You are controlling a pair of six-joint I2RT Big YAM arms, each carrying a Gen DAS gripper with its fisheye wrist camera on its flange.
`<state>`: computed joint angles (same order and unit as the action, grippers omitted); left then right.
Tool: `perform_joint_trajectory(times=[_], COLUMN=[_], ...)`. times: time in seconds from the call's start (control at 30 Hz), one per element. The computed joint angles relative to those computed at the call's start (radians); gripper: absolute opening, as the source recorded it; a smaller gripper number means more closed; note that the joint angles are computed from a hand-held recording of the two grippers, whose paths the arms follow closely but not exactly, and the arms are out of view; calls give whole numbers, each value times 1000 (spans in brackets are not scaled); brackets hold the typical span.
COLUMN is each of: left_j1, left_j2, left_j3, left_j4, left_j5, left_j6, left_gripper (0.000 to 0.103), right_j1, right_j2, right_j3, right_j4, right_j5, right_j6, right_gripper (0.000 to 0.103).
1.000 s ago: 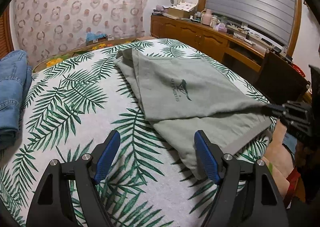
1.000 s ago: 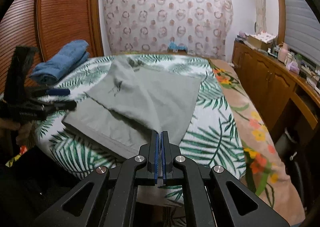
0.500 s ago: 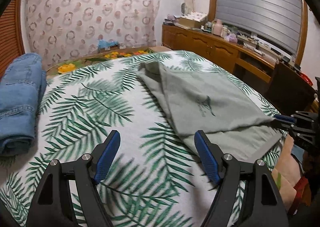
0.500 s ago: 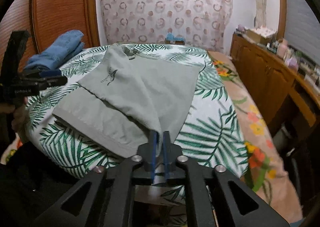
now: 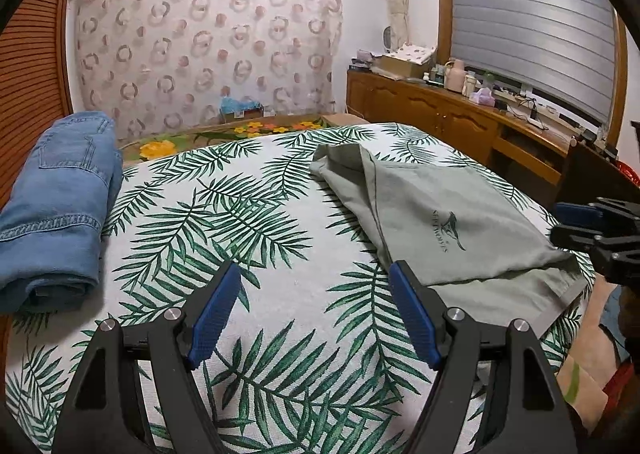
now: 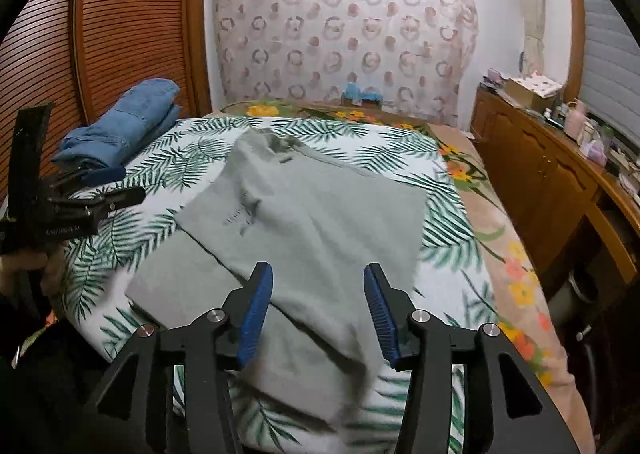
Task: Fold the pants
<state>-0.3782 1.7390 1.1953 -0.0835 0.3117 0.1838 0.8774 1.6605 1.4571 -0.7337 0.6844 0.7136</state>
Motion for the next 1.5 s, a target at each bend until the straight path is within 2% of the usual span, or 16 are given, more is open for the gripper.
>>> perform_joint_trajectory(times=[0.13, 0.23, 0.33, 0.4, 0.67, 0.87, 1.2, 1.27, 1.33, 1.4, 1.5], left_j1=[6, 6, 3, 1, 4, 7, 8, 7, 7, 7, 7], left_j2=[0, -1, -5, -10, -17, -7, -1, 1, 4, 7, 9], left_j3=[-6, -10, -17, -27, -36, -15, -8, -6, -1, 3, 6], left_j4=[18, 23, 30, 44, 45, 7, -4, -10, -17, -21, -23], left_j5=[10, 8, -1, -5, 5, 9, 14, 16, 17, 15, 16], left_j6=[-12, -13, -5, -1, -13, -33, -38, -40, -40, -38, -37], left_gripper=[77, 77, 77, 77, 77, 77, 77, 77, 77, 77, 77], right_j1=[-38, -66, -100, -109, -130, -147, -150, -150, -150, -154, -160], right_j2=[32, 66, 98, 115, 169, 214, 269, 280, 277, 268, 238], right_j3=[21, 52, 85, 103, 171, 227, 308, 323, 326, 317, 285], right_j4=[54, 67, 91, 91, 79, 64, 15, 8, 4, 17, 47], right_j5=[-74, -127, -222, -249, -300, -363, -377, -370, -368, -380, -387], right_j6=[-42, -78, -106, -123, -197, -230, -287, -291, -297, -295, -273], right_gripper=[50, 50, 50, 50, 50, 50, 50, 42, 21, 9, 8])
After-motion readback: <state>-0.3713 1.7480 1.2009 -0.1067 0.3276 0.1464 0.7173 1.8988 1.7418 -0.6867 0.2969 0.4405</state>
